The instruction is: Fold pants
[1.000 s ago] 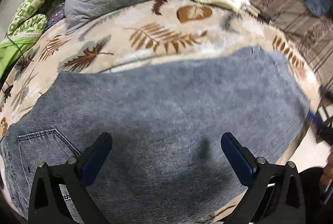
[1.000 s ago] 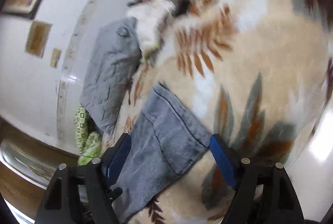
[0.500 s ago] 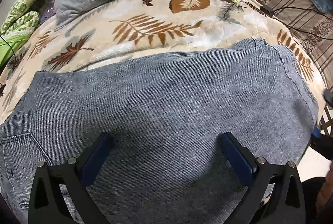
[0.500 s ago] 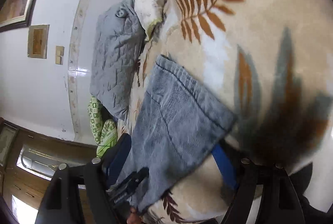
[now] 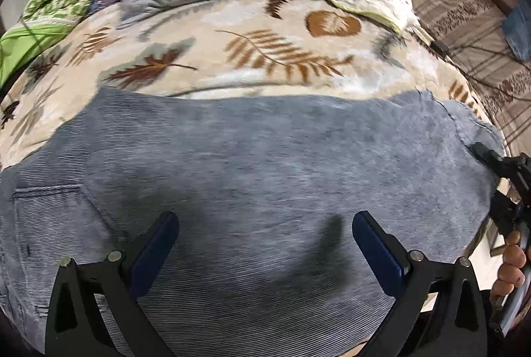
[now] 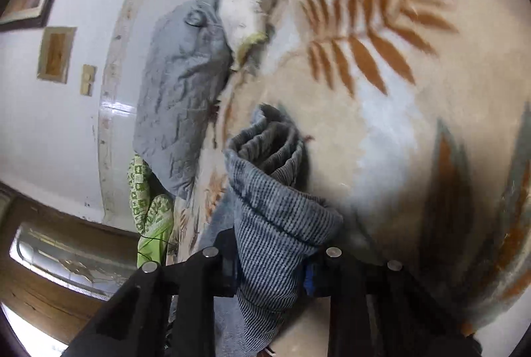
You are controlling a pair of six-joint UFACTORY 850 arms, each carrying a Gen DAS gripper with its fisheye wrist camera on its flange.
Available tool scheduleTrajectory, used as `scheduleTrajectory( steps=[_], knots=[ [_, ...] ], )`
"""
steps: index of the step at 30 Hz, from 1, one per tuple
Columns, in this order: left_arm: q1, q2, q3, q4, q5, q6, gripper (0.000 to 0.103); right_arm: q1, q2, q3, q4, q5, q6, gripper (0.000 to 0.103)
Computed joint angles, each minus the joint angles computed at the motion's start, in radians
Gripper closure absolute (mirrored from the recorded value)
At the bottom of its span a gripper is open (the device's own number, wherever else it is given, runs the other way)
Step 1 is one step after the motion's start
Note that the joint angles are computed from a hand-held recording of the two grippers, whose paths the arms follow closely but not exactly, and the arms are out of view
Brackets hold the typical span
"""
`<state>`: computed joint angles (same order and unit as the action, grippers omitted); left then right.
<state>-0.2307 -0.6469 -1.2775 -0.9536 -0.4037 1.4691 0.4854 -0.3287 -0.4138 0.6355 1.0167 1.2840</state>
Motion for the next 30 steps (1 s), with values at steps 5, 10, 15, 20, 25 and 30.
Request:
scheduleTrajectory(
  steps=[5, 10, 15, 20, 25, 30],
  knots=[
    [0.051, -0.027, -0.054, 0.026, -0.009, -0.076, 0.000, 0.026, 0.050, -0.070, 0.073, -0.054, -0.295, 0.076],
    [0.120, -0.057, -0.125, 0.058, -0.072, -0.171, 0.000, 0.039, 0.012, -0.230, 0.032, -0.193, -0.539, 0.076],
    [0.185, -0.071, -0.173, 0.028, -0.105, -0.187, 0.000, 0.058, -0.077, -0.401, -0.033, -0.329, -0.664, 0.076],
    [0.229, -0.089, -0.220, -0.010, -0.120, -0.185, 0.000, 0.072, -0.202, -0.594, -0.226, -0.529, -0.615, 0.072],
    [0.265, -0.130, -0.287, 0.005, -0.160, -0.255, 0.000, 0.077, -0.274, -0.716, -0.324, -0.702, -0.545, 0.041],
    [0.275, -0.137, -0.285, -0.040, -0.173, -0.209, 0.000, 0.061, -0.229, -0.637, -0.618, -0.513, -0.300, 0.033]
  ],
)
